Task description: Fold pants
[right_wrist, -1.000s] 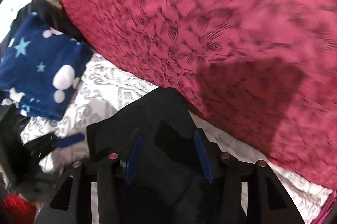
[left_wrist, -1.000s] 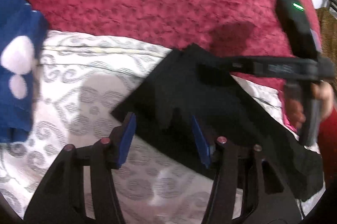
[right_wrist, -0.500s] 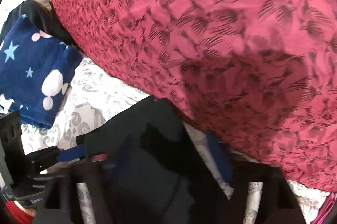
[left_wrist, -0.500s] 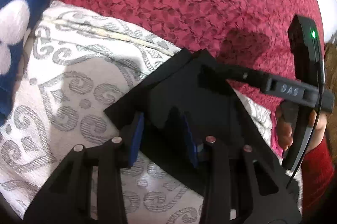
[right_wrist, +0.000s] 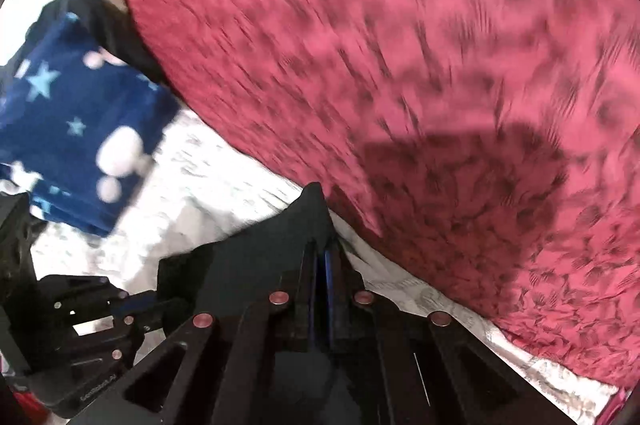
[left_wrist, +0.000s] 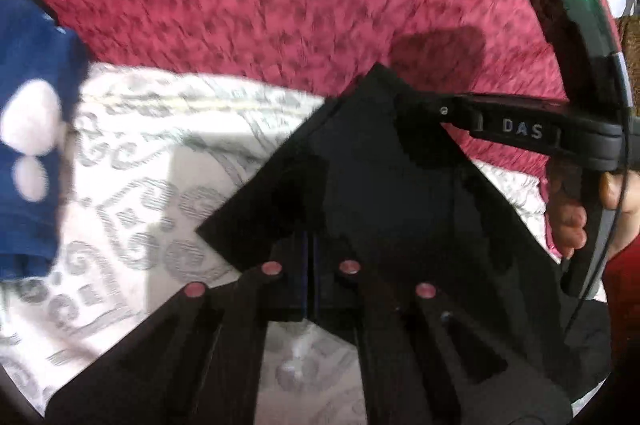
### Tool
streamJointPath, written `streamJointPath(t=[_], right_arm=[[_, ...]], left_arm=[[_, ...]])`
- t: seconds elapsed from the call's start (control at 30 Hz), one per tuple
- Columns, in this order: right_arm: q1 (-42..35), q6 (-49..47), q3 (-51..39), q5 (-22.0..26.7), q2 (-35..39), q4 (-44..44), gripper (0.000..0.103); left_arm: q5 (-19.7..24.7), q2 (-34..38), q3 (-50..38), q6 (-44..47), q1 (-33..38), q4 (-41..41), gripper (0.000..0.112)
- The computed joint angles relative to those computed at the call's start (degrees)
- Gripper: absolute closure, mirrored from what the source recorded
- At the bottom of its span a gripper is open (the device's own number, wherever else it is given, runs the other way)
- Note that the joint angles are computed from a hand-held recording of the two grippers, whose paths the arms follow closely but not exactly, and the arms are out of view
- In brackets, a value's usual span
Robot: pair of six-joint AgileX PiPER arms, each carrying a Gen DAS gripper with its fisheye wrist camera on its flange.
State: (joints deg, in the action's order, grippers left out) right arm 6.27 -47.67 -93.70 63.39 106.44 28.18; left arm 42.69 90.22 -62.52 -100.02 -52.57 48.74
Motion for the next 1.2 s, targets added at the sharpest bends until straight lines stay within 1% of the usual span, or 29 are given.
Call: streamJointPath(t=[0.07, 0.13, 0.17, 0.2, 0.3, 0.33, 0.37, 0.4, 0.43, 0.47, 0.5, 0.53, 0.57, 0.63, 0.67, 0.7, 0.73, 0.77, 0.8, 0.83, 0.9, 0.93, 0.97, 1.0, 1.03, 1.07, 1.1, 1.17, 1.2], right_arm=[[-0.1, 0.6, -1.8, 1.3, 0.3, 0.9, 0.1], [1.2, 1.9, -2.8, 0.4, 0.9, 0.8, 0.1], [1.6, 2.5, -3.5, 0.2, 1.6, 1.0, 0.1], [2.2, 3.2, -4.5, 0.3, 2.9, 1.0, 0.1], [5.8, 8.1, -8.2, 1.3, 8.7, -6.0, 0.096], [7.4, 10.1, -7.9, 0.4, 9.9, -9.5, 0.09], [8.1, 10.9, -6.8, -1.2, 10.2, -11.4, 0.088], [8.1, 10.2, -4.8, -3.2, 9.3, -10.9, 0.088], [7.9, 9.9, -3.7, -4.1, 8.5, -10.1, 0.084], [7.3, 9.7, -3.4, -4.1, 7.9, -9.2, 0.073], [6.7, 9.9, -3.6, -3.4, 7.4, -8.8, 0.064], [6.2, 10.3, -3.6, -3.1, 6.7, -8.8, 0.047], [5.9, 10.5, -3.1, -3.5, 5.7, -8.7, 0.04], [4.8, 8.6, -3.4, -2.0, 4.5, -7.9, 0.039], [4.3, 7.9, -4.8, 0.4, 5.0, -7.5, 0.038], [4.0, 7.5, -6.1, 2.3, 5.7, -7.3, 0.038], [3.6, 7.0, -7.1, 3.9, 6.3, -7.3, 0.038], [3.7, 6.9, -7.4, 4.0, 6.7, -7.9, 0.038], [4.5, 7.3, -5.9, 2.6, 6.6, -9.1, 0.038], [5.2, 7.8, -4.4, 1.2, 6.5, -10.1, 0.038], [5.6, 8.7, -1.8, -0.9, 6.1, -10.9, 0.038], [5.6, 8.6, -0.4, -2.0, 5.6, -10.7, 0.038], [5.5, 8.2, 1.0, -3.2, 4.7, -10.3, 0.038], [5.0, 7.7, 2.5, -4.0, 3.5, -9.7, 0.038], [4.5, 7.3, 3.8, -4.6, 2.4, -9.1, 0.038], [3.6, 7.0, 5.6, -5.4, 0.7, -8.6, 0.038], [2.6, 7.3, 7.2, -6.3, -1.1, -8.8, 0.038], [0.2, 9.4, 9.2, -5.7, -3.8, -9.3, 0.038], [-0.9, 10.5, 9.6, -4.3, -4.5, -9.4, 0.038]], left_arm=[[3.2, -1.7, -0.5, -2.8, -1.7, 2.5, 0.11], [7.3, -2.5, -0.8, -4.1, -3.5, 5.2, 0.11], [8.1, -2.5, -0.8, -3.6, -3.6, 5.7, 0.11], [7.5, -2.9, -0.1, -2.6, -3.0, 4.9, 0.109], [0.3, -0.7, 2.0, 2.4, 3.0, -4.1, 0.107], [-0.8, 0.4, 2.1, 4.6, 4.3, -7.0, 0.107], [-2.1, 0.9, 2.6, 6.1, 5.2, -8.6, 0.107], [-2.6, 0.7, 3.0, 5.5, 5.1, -7.9, 0.106], [-2.1, 0.3, 2.7, 6.1, 4.9, -8.1, 0.104], [-1.2, 0.1, 2.2, 6.3, 4.7, -8.5, 0.088], [0.9, -0.3, 1.8, 5.3, 3.9, -8.1, 0.062], [3.3, -0.6, 1.3, 3.7, 3.0, -7.2, 0.052], [5.5, -0.7, 0.9, 2.7, 2.1, -6.3, 0.047], [8.1, -0.3, -0.7, 5.2, 2.1, -8.3, 0.047], [7.7, -0.1, -1.0, 6.3, 2.4, -9.7, 0.047], [5.9, -0.3, -0.4, 7.5, 3.2, -11.4, 0.047], [1.9, -0.4, 0.9, 8.5, 4.5, -13.3, 0.047], [-0.6, -1.8, 3.2, 8.9, 5.3, -14.4, 0.047], [-3.5, -1.4, 3.9, 10.0, 6.2, -16.2, 0.047], [-4.4, -0.6, 4.1, 9.7, 6.4, -15.7, 0.047], [-3.7, 0.1, 4.1, 7.1, 5.5, -11.8, 0.049], [-3.6, -0.3, 4.5, 6.0, 5.4, -11.2, 0.052], [-3.4, -0.4, 4.9, 3.8, 5.2, -9.7, 0.064], [-3.1, -0.7, 5.3, 1.8, 4.9, -8.1, 0.085], [-4.6, -1.9, 6.7, 0.2, 5.2, -7.1, 0.097], [-8.4, -3.3, 8.9, -1.8, 6.2, -6.1, 0.103], [-11.2, -4.0, 11.2, -6.1, 6.7, -3.3, 0.103], [-14.4, -5.2, 15.1, -10.4, 7.8, 0.4, 0.103], [-14.7, -4.6, 15.7, -12.7, 7.4, 2.5, 0.103]])
